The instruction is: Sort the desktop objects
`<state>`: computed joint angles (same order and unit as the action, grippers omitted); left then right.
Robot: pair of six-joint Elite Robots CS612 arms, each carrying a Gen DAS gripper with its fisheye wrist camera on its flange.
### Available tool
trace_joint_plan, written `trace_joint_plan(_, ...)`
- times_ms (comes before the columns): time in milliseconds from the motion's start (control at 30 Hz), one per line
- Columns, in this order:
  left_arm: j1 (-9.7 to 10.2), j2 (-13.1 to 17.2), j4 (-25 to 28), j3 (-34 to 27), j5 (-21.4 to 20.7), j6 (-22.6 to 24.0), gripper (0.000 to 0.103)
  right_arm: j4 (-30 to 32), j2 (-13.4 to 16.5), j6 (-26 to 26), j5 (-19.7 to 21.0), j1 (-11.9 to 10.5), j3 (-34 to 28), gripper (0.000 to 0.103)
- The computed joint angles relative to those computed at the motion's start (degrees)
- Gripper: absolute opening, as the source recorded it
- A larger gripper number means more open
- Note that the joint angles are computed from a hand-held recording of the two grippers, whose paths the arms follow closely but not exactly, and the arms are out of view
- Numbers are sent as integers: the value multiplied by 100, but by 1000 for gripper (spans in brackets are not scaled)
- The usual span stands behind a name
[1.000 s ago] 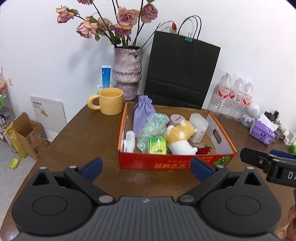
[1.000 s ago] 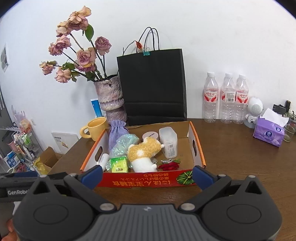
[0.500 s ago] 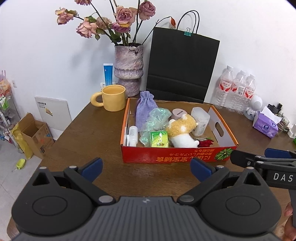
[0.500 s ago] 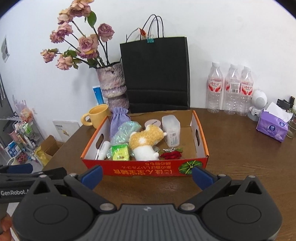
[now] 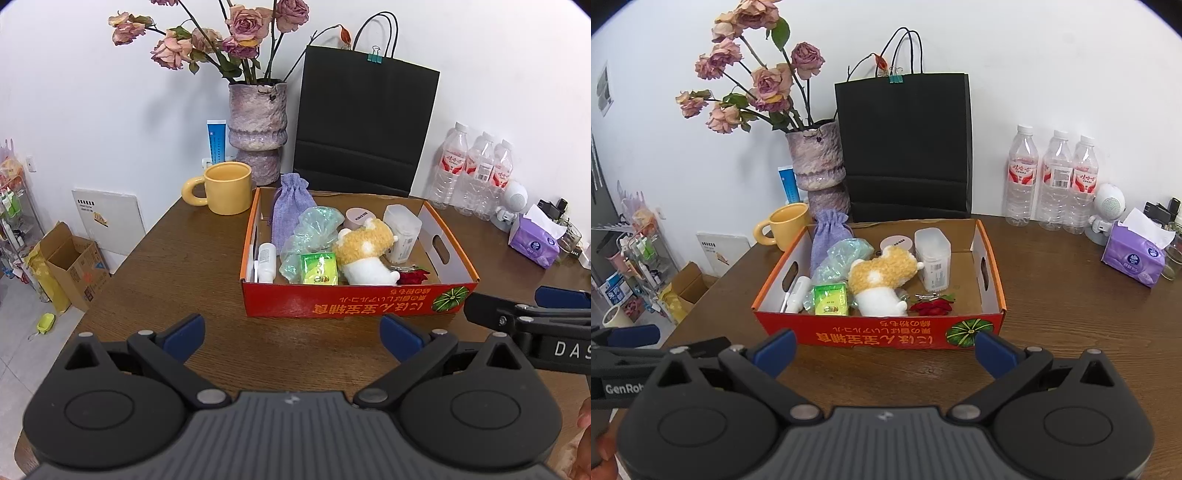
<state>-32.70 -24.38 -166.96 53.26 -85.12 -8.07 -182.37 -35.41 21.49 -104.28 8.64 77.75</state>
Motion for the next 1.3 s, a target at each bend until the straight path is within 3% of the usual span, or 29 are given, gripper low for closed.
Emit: trace_joint_plan(1300, -4, 75, 172, -80, 28, -30, 103, 250, 23, 45, -28, 8, -65, 103)
